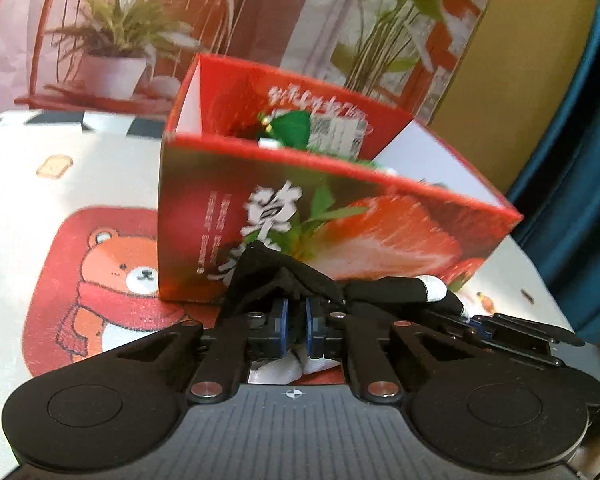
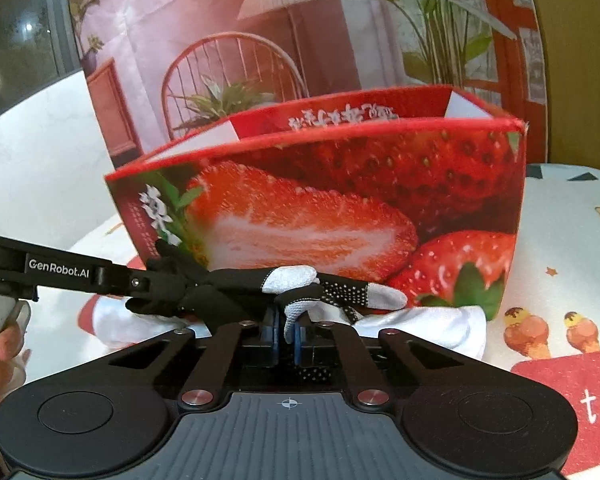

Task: Organize soft objects
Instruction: 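Lift the glove with both tools and carry it over the box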

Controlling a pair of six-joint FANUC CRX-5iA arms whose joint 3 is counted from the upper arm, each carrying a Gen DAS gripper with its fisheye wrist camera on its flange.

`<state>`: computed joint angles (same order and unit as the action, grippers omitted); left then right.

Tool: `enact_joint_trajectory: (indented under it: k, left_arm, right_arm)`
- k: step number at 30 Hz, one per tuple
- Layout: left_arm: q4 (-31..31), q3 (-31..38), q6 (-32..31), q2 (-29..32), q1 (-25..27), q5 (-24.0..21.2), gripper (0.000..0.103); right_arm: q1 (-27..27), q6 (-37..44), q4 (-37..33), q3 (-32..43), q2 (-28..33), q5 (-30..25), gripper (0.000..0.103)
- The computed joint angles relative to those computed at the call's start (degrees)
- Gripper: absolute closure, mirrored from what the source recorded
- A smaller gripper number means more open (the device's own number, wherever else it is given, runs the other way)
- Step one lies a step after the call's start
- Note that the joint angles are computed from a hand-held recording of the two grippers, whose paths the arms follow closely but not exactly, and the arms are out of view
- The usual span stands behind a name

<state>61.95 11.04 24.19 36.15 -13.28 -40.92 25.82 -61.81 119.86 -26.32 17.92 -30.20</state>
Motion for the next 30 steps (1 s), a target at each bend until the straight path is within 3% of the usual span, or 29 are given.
enact_joint_trajectory:
  k: [8, 13, 17, 21, 25, 30]
  left_arm:
    - [14.06, -7.15, -13.67, -6.67, -0.97, 1.63, 0.094]
    - [15.20, -2.79, -12.92, -5.64, -2.03, 2.44, 0.094]
    - [15.63, 2.40, -12.10, -3.04, -3.47, 4.40, 0.093]
    - [6.79, 13.28, -1.32, 2.64, -3.32, 3.56, 0.093]
    - [-4.73, 27.58, 12.53, 10.25, -2.55, -0.02, 0.093]
    - [-15.02, 42.87, 24.41, 18.43, -2.28, -5.13, 0.093]
  right_arm:
    - [0.63, -0.86, 6.10, -1.48, -4.73, -4.67, 0.097]
    - [-0.94, 2.89, 8.64, 0.86, -6.38, -4.00, 0.097]
    - [-3.80, 5.80, 9.39, 5.30, -5.83, -0.30, 0.097]
    - [-6.34, 9.95, 7.79, 10.58, -3.45, 2.77, 0.097]
    - [-7.15, 17.29, 1.75, 15.06, 0.00, 4.16, 0.097]
    - [-6.74, 26.50, -7.64, 18.77, 3.96, 4.74, 0.097]
